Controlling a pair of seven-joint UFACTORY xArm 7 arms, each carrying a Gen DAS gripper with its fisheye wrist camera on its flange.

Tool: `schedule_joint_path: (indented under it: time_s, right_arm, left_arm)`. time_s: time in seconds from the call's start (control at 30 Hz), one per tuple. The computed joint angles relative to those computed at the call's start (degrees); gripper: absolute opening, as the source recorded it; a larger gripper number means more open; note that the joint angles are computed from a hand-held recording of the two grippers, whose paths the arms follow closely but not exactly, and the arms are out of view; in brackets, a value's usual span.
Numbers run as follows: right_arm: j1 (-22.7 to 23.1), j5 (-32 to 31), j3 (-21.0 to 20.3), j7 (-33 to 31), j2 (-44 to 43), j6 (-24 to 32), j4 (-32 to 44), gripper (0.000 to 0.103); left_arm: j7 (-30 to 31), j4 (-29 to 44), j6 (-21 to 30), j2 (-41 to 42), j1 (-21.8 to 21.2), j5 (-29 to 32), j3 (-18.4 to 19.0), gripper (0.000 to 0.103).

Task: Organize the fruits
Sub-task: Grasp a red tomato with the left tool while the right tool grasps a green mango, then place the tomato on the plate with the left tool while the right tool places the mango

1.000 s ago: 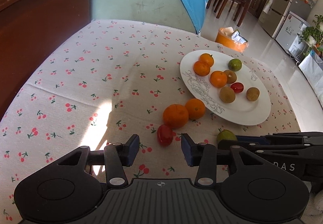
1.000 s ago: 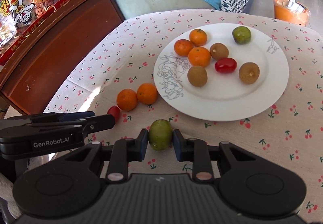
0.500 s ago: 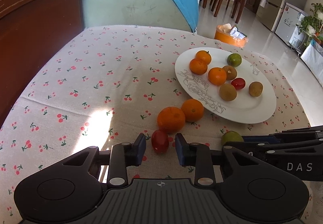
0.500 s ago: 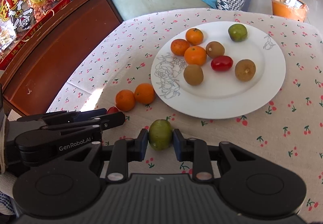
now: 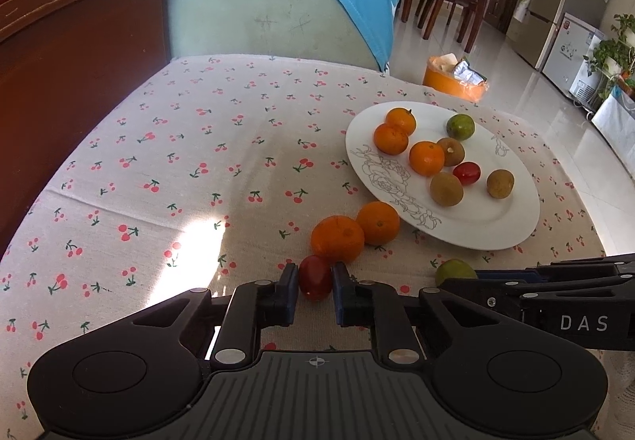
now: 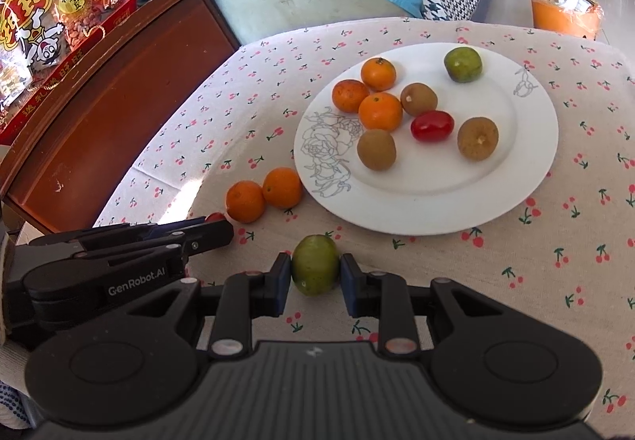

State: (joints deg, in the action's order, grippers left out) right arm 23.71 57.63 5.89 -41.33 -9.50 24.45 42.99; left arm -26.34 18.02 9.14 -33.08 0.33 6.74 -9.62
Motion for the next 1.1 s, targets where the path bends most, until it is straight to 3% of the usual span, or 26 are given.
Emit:
schedule_joint_path:
  time_s: [0.47,0.73,1.1]
  right_arm:
    - [-1.25,8.52,-1.93,-5.72,-1.04,-0.08,3.65,0.027]
    - [-3.83,13.06,-1.85,-7.74,3.21,-7.49,8.09,0.027]
    - [-7.60,10.45,0.39,-2.93,8.66,-10.57,10.30,0.027]
  left_arm:
    - [0.31,3.32,-4.94,1.66,-0.76,-1.11,-0.26,0.016]
    - [-0.51,8.42,-8.66,8.56,1.08,-0.43,-3.23,0.016]
    - [-4.18,12.52,-9.80,16.02,5.49,3.55,-7.60,0.016]
